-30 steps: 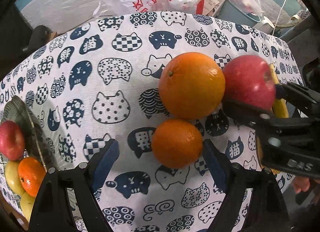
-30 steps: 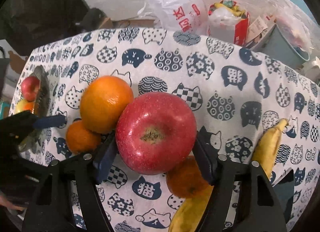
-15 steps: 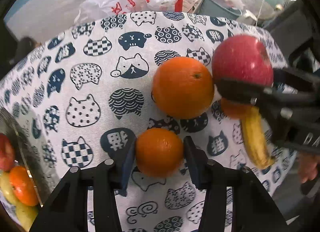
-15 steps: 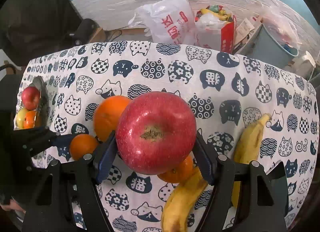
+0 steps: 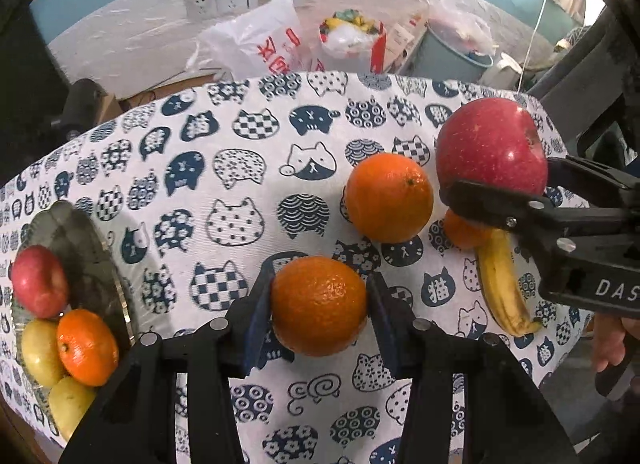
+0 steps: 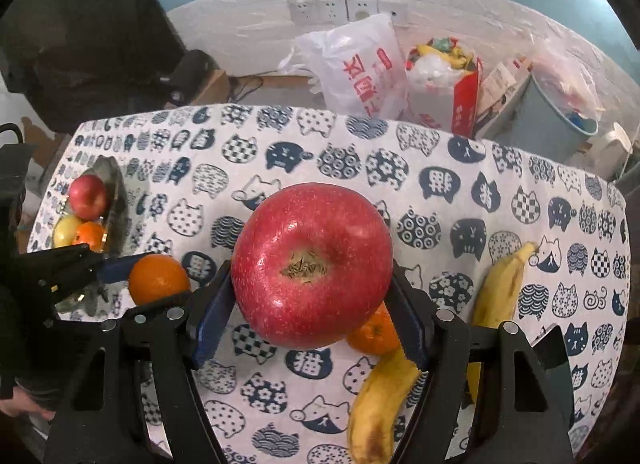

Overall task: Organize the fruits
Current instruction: 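Carry the apple with the right tool onto the plate while the left tool carries the mandarin there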

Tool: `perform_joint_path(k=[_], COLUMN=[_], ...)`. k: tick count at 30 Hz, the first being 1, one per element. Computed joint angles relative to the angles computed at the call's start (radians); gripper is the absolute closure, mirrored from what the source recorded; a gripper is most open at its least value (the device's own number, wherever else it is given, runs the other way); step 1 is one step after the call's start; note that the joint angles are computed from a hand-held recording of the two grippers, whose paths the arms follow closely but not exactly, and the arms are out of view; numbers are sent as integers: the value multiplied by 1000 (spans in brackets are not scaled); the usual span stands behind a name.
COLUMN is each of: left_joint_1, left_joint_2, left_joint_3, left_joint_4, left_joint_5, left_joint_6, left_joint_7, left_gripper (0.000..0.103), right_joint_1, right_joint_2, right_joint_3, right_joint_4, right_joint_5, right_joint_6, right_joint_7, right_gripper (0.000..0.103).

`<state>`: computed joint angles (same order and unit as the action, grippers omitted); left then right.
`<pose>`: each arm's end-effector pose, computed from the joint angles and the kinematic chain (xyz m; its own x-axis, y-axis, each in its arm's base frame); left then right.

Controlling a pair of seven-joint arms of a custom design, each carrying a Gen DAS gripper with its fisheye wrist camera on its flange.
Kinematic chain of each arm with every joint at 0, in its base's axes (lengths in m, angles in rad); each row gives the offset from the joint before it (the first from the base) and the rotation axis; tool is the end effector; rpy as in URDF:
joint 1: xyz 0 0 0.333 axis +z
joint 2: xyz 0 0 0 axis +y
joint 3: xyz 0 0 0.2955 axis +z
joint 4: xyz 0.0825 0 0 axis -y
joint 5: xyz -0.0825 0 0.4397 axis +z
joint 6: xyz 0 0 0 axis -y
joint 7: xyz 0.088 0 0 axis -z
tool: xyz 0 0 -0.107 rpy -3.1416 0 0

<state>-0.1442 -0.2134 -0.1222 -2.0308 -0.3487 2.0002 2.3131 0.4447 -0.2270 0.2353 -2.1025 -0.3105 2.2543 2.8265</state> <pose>0.5453 -0.1738 0.5248 -0.7846 -0.6086 0.1182 -0.6097 0.7229 -0.3250 0.4530 0.3637 0.5173 -0.3565 -0.9119 -0.2033 -0.8073 0.4102 -0.4244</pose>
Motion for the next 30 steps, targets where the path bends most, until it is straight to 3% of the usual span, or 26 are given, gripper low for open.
perform_joint_path(k=[30], left_joint_1=[88], left_joint_2=[-28], left_joint_3=[72], left_joint_4=[64], left_joint_5=[-72], left_joint_6=[-21], left_joint_7=[19], left_gripper=[55], right_joint_1=[68], right_joint_2=[170], right_joint_3=[-3], right_joint_4=[263], right_joint_5=[-123], right_joint_6=[-23], right_joint_7=[-26], right_gripper=[31])
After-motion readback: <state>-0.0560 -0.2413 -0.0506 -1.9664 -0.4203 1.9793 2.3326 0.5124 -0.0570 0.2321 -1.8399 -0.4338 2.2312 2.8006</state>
